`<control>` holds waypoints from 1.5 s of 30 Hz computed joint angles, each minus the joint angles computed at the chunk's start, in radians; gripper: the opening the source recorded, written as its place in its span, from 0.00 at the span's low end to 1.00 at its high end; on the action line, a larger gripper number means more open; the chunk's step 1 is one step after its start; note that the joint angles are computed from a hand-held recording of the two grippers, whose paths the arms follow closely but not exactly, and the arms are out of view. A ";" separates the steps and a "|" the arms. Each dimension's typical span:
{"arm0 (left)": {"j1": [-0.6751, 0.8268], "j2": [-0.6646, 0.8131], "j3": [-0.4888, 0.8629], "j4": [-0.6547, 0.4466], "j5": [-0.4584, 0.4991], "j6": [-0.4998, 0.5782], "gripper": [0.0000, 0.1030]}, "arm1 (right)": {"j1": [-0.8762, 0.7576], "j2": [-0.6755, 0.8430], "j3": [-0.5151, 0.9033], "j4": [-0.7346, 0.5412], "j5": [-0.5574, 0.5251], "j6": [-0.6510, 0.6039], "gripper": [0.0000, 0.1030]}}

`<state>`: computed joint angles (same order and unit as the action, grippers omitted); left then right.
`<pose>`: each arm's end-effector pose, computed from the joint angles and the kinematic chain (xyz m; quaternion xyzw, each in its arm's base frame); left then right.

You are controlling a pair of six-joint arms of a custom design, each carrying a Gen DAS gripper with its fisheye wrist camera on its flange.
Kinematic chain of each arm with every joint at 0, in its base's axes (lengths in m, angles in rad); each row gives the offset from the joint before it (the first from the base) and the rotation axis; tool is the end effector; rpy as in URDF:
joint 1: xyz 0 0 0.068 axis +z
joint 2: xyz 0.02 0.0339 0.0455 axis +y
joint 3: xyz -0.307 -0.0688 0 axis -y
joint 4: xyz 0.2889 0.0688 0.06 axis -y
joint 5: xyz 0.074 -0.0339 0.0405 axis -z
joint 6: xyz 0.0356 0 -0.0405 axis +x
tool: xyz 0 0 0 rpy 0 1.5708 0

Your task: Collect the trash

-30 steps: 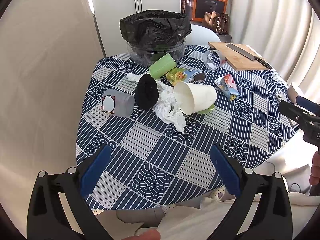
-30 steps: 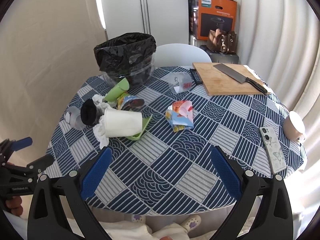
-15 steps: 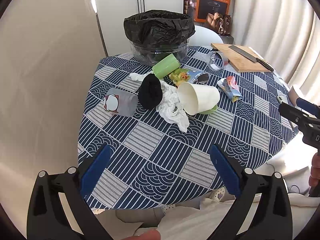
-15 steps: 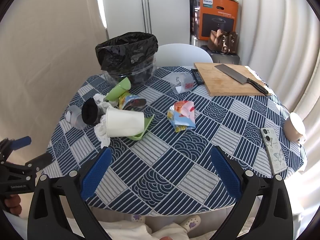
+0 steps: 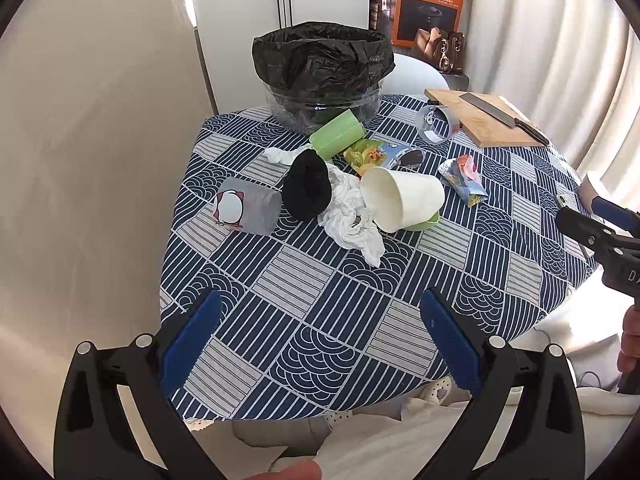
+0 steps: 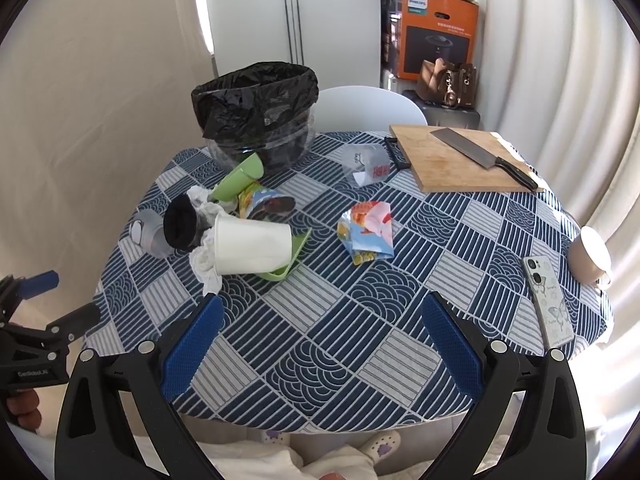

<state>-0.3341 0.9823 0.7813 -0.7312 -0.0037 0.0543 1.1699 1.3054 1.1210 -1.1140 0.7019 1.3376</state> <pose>0.1984 -0.0687 0.2820 0.1827 0.9317 -0.0420 0.3111 0.1233 0.2320 0.3183 0.1244 0.9232 0.0150 0.3634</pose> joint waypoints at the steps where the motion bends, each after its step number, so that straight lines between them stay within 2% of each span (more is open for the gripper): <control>1: 0.003 -0.001 -0.001 0.001 0.004 0.002 0.94 | 0.000 0.000 0.000 -0.001 0.001 0.000 0.92; 19: 0.030 0.033 0.010 0.020 0.051 0.067 0.94 | -0.012 0.025 0.021 0.009 0.007 -0.018 0.92; 25: 0.077 0.041 0.014 0.017 0.103 0.101 0.94 | -0.011 0.039 0.035 -0.006 0.021 0.010 0.92; 32: 0.143 0.026 0.017 0.022 0.161 0.193 0.94 | -0.008 0.053 0.049 -0.013 0.038 0.074 0.92; 37: 0.203 0.069 0.038 0.017 0.197 0.253 0.94 | -0.023 0.041 0.025 0.058 0.011 0.086 0.92; 45: 0.316 0.203 0.099 0.011 0.272 0.297 0.94 | -0.048 0.100 0.064 0.003 0.004 0.155 0.92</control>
